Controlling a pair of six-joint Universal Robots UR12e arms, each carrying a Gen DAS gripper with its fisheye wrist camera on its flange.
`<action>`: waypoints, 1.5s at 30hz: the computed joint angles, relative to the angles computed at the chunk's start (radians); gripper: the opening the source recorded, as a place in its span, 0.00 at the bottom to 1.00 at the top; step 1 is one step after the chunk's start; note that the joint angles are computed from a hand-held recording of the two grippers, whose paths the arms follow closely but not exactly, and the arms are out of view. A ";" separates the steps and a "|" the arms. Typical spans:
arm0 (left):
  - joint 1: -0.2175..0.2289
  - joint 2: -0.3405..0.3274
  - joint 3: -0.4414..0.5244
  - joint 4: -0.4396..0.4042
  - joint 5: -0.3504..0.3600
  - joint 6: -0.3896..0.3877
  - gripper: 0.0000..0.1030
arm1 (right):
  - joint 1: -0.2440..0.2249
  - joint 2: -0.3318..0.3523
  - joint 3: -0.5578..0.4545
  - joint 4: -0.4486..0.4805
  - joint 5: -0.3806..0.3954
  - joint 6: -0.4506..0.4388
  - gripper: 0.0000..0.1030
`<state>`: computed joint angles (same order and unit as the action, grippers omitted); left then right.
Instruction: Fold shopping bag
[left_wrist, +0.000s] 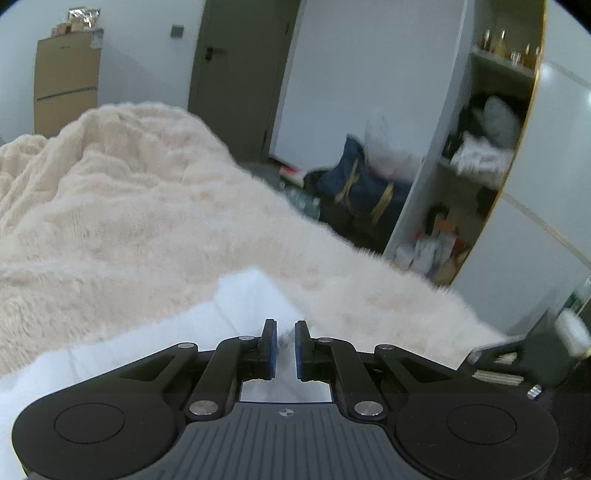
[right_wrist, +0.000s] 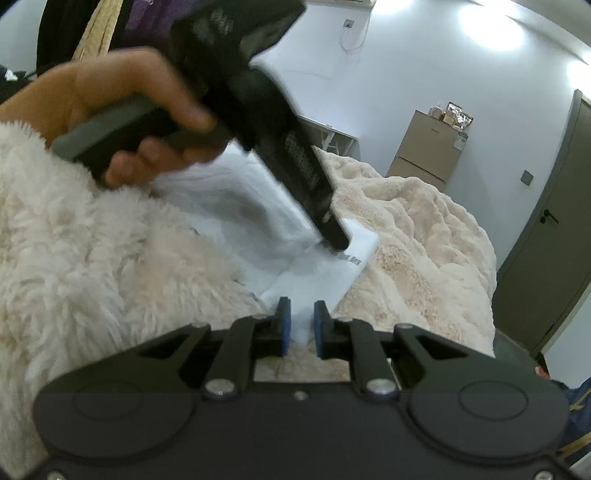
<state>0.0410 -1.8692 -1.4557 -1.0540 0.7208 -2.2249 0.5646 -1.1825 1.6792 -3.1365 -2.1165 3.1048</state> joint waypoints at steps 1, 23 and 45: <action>0.000 -0.002 0.002 -0.004 -0.001 -0.002 0.07 | -0.007 -0.007 0.009 -0.012 0.021 0.035 0.19; 0.006 -0.014 0.009 0.094 0.008 -0.118 0.18 | -0.003 0.011 0.003 -0.095 0.064 0.038 0.21; -0.005 0.006 0.001 -0.028 0.020 0.059 0.18 | -0.011 0.000 0.007 -0.081 0.096 0.071 0.26</action>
